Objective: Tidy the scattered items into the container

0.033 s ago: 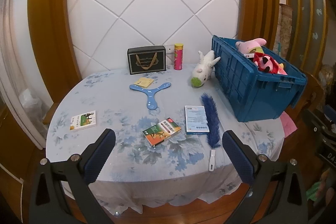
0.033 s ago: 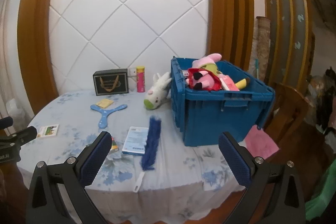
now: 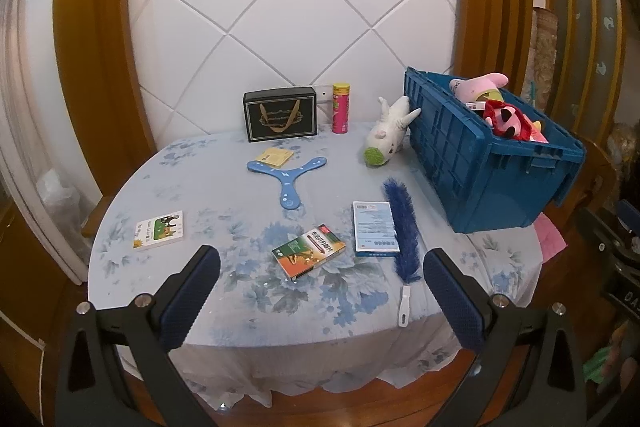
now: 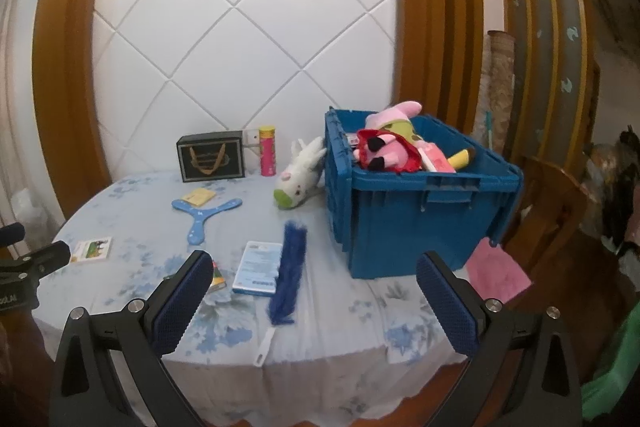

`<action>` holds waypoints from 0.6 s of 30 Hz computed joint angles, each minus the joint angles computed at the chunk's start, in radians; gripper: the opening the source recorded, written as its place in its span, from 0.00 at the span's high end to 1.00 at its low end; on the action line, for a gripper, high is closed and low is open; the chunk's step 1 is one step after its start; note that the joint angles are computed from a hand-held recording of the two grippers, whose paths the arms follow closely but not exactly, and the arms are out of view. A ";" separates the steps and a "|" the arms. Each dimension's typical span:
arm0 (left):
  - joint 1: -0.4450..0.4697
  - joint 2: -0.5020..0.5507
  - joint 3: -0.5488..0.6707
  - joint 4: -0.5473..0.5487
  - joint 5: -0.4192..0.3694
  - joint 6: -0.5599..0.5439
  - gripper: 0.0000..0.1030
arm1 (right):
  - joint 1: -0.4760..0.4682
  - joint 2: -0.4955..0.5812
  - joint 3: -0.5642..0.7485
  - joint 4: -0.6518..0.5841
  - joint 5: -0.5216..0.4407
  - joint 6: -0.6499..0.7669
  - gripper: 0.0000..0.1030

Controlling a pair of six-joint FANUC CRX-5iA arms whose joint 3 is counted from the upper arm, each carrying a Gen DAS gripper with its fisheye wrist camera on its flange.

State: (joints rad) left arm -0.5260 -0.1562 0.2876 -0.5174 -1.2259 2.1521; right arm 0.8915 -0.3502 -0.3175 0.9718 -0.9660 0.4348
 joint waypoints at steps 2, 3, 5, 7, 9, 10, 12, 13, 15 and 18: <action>0.001 0.001 0.001 0.003 -0.001 0.001 0.00 | 0.001 -0.001 -0.001 0.000 0.000 -0.003 0.00; 0.002 0.002 0.001 0.004 -0.002 0.002 0.00 | 0.001 -0.001 -0.002 0.001 0.001 -0.005 0.00; 0.003 0.003 0.002 0.007 -0.003 0.003 0.00 | 0.002 -0.002 -0.003 0.001 0.001 -0.008 0.00; 0.004 0.004 0.003 0.010 -0.004 0.004 0.00 | 0.002 -0.003 -0.004 0.002 0.002 -0.011 0.00; 0.005 0.005 0.003 0.013 -0.005 0.006 0.00 | 0.002 -0.002 -0.003 0.002 0.002 -0.013 0.00; 0.006 0.005 0.004 0.015 -0.005 0.006 0.00 | 0.000 0.001 0.000 0.001 0.002 -0.012 0.00; 0.002 0.010 0.003 0.010 -0.004 0.008 0.00 | -0.005 0.003 -0.002 0.001 0.005 -0.013 0.00; 0.010 0.005 -0.004 0.018 0.004 0.005 0.00 | -0.008 0.004 -0.004 0.001 0.007 -0.013 0.00; 0.010 0.003 -0.007 0.018 0.004 0.006 0.00 | -0.012 0.003 -0.005 -0.004 0.010 -0.010 0.00; 0.007 0.004 -0.008 0.013 0.000 0.010 0.00 | -0.017 -0.001 -0.006 -0.009 0.008 -0.008 0.00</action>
State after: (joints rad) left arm -0.5193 -0.1526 0.2799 -0.5047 -1.2259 2.1622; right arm 0.8750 -0.3515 -0.3231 0.9632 -0.9580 0.4266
